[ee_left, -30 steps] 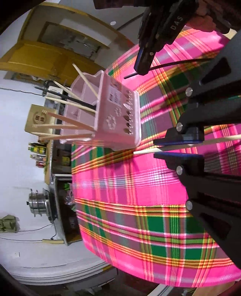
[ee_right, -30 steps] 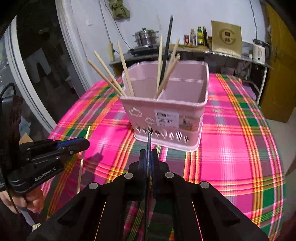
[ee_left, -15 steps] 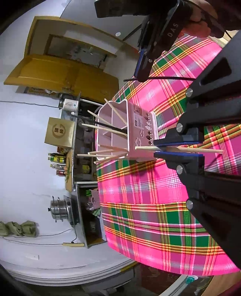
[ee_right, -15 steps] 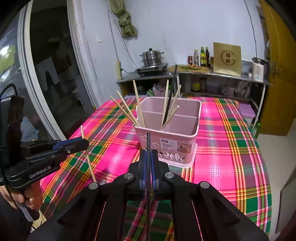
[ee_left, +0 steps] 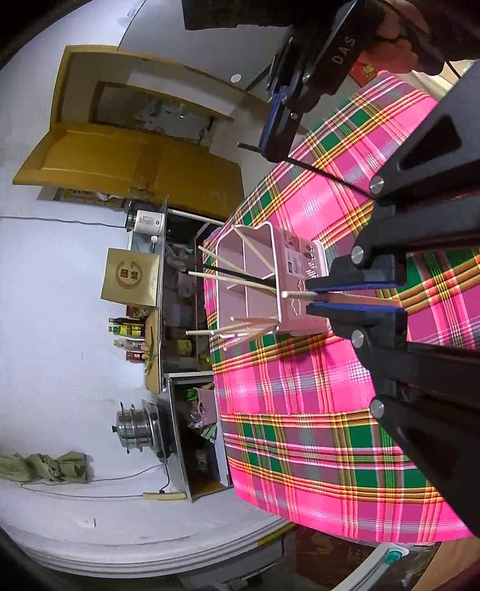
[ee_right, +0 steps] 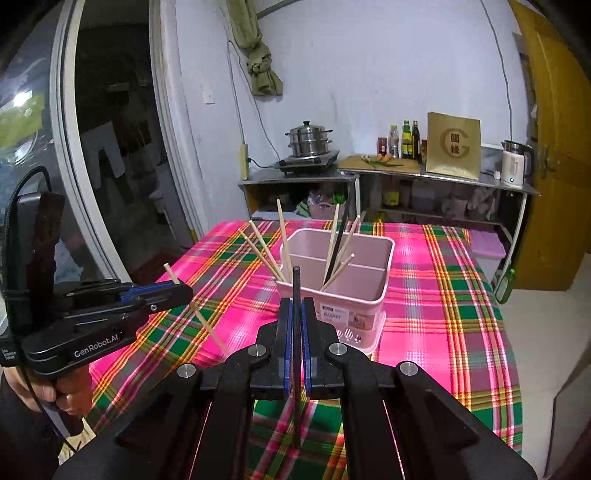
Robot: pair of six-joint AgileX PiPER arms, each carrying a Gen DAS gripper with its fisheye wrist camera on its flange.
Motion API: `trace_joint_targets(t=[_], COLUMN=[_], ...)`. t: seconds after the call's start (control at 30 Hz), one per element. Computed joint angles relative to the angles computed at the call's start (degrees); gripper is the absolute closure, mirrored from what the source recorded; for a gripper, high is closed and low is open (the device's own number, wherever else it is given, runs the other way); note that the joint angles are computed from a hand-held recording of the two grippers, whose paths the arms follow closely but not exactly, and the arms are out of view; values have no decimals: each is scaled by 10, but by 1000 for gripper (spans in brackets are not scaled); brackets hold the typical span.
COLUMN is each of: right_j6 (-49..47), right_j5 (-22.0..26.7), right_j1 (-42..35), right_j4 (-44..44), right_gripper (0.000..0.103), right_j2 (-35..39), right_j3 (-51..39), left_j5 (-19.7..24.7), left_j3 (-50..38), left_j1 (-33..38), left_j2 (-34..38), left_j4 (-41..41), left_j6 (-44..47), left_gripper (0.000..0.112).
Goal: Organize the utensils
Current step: 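Lift both held chopsticks and carry them over the pink basket, then lower the chopsticks into the basket and open both grippers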
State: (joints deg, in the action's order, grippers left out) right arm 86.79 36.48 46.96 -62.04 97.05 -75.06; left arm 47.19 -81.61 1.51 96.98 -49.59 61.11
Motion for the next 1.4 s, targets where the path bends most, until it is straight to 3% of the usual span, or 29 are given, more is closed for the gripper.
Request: trace_joint_targets(t=[0.53, 1.4], right_j6=[-92, -268], right_j5=[8, 2], right_j1=[-23, -92], right_j4=[32, 136], right_gripper=[99, 99], right_j2=[-11, 53], right_j3=[-54, -257], left_j5=[61, 181], left_j3=[-136, -564], left_j1=[-27, -80], left_j2=[41, 239], left_j4=[47, 156], left_j6=[-80, -264], left_gripper=[106, 106])
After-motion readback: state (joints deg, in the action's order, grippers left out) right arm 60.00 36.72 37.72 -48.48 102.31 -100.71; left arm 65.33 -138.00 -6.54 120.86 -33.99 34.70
